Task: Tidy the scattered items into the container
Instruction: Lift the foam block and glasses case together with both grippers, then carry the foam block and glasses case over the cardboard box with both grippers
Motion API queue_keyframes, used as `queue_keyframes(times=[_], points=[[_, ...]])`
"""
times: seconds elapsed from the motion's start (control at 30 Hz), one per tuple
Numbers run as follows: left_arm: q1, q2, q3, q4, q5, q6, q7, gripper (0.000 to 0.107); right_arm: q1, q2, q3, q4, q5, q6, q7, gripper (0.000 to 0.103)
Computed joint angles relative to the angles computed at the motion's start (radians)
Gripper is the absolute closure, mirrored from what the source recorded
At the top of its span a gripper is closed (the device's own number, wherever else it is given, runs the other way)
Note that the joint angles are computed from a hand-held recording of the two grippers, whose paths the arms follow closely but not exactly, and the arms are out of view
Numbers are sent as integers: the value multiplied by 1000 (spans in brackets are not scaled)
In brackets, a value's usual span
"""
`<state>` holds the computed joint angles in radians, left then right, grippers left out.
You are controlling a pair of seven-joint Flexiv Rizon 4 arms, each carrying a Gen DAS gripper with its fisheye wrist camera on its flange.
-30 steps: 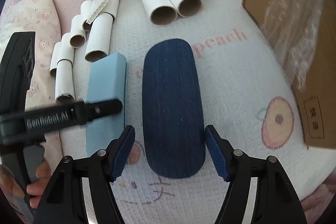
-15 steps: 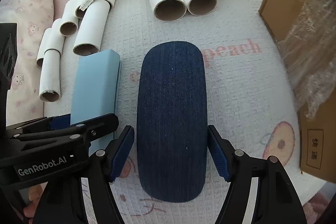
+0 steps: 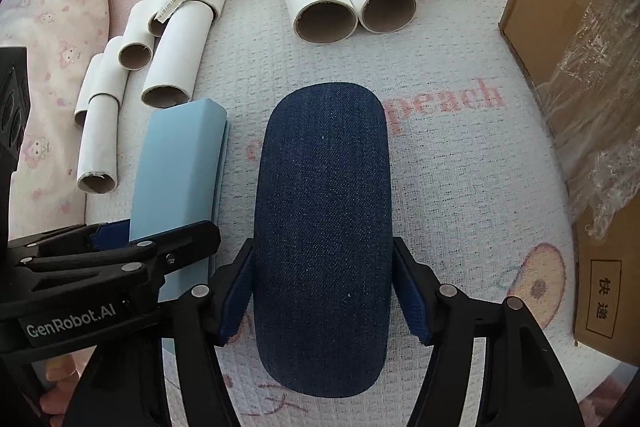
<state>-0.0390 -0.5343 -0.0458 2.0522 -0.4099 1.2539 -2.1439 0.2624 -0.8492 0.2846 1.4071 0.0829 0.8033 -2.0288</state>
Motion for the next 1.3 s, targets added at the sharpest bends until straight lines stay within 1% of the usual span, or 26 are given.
queue_keyframes(times=[0.07,0.1,0.17,0.27,0.37,0.43,0.47,0.5,0.63,0.73,0.87,1.03,1.17,1.3], points=[[23,18,-33,26,-32,33,23,43,-13,-3,8,-23,23,-40,21,41],[17,31,-28,31,-30,42,22,43,-19,-4,12,-33,37,-57,33,41],[-27,57,27,26,19,31,-18,43,-36,-7,23,-57,70,-91,44,41],[-94,98,120,1,134,-10,-96,43,-65,-4,43,-88,124,-132,38,41],[-111,156,154,17,217,-15,-142,43,-84,18,56,-100,177,-152,22,41],[-93,201,154,43,244,-9,-138,43,-94,45,60,-91,206,-142,1,41],[-97,213,160,43,261,-10,-148,43,-95,57,61,-87,218,-133,-9,41],[-101,198,156,10,283,-18,-175,43,-96,68,61,-81,229,-126,-18,41],[-112,246,173,-3,362,-46,-232,43,-113,105,71,-83,284,-118,-49,41],[-110,248,167,-33,408,-54,-266,43,-123,133,74,-83,317,-112,-77,41],[-121,259,179,-70,485,-64,-327,43,-138,173,77,-80,359,-110,-115,41],[-131,286,185,-144,592,-131,-385,43,-144,206,73,-101,400,-109,-159,41],[-154,306,189,-238,725,-236,-470,43,-146,216,67,-140,430,-112,-177,41],[-140,324,163,-290,776,-276,-494,43,-153,222,67,-187,460,-134,-187,41]])
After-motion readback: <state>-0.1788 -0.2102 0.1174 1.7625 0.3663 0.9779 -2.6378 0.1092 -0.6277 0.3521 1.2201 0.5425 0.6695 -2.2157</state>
